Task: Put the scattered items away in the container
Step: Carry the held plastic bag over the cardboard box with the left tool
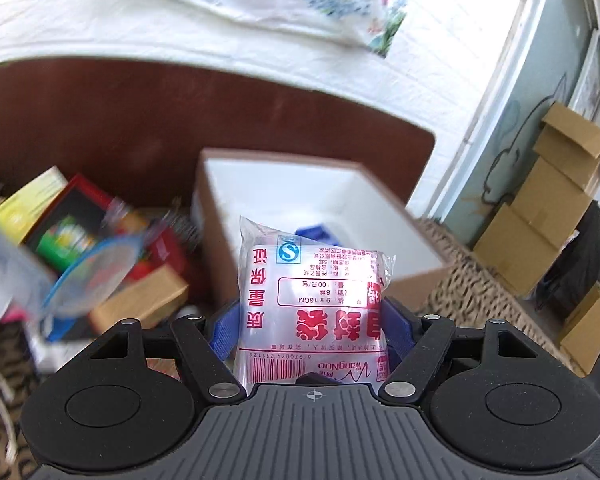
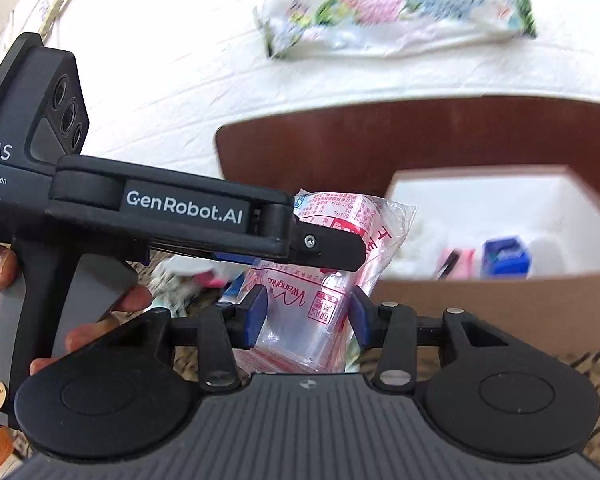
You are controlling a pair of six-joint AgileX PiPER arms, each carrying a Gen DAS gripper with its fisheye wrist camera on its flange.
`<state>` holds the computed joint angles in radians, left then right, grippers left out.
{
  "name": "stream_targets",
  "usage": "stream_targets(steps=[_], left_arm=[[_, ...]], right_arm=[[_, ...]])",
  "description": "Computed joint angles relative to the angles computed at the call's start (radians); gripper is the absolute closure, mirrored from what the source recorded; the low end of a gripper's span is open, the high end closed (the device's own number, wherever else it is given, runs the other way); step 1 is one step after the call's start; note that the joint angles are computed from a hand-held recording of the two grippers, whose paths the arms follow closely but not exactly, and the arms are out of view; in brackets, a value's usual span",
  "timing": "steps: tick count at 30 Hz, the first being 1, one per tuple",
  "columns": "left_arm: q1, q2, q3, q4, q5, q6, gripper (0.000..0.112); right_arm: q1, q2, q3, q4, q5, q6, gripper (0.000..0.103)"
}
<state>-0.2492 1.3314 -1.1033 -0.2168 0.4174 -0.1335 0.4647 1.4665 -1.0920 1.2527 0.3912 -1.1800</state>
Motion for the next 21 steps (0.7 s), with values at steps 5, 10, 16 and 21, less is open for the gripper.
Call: stream_targets(steps=[5,10,16,21], left_arm=[[-0.014,0.157,-0.199,-0.031,0.018,0.035,0.036],[-0.026,0.332,-0.432,-0.064,0.064,0.056,0.032],[-0.031,0.561,-0.723,-0.119,0.134,0.067,0.032],[-0.036,0.779,-1.02,-0.14,0.229,0.049,0.032]], right_arm=[[-0.08,0.099,-0.152,-0.06,0.047,0.056,0.054],[-0.153,0.24,-0.342,-0.127,0.097,0.127,0.054],[-0.236,0.4,-0.581,-0.284,0.187,0.281,0.054],[-0.287,0.531,-0.775,-0.418,0.268,0.43,0.054]])
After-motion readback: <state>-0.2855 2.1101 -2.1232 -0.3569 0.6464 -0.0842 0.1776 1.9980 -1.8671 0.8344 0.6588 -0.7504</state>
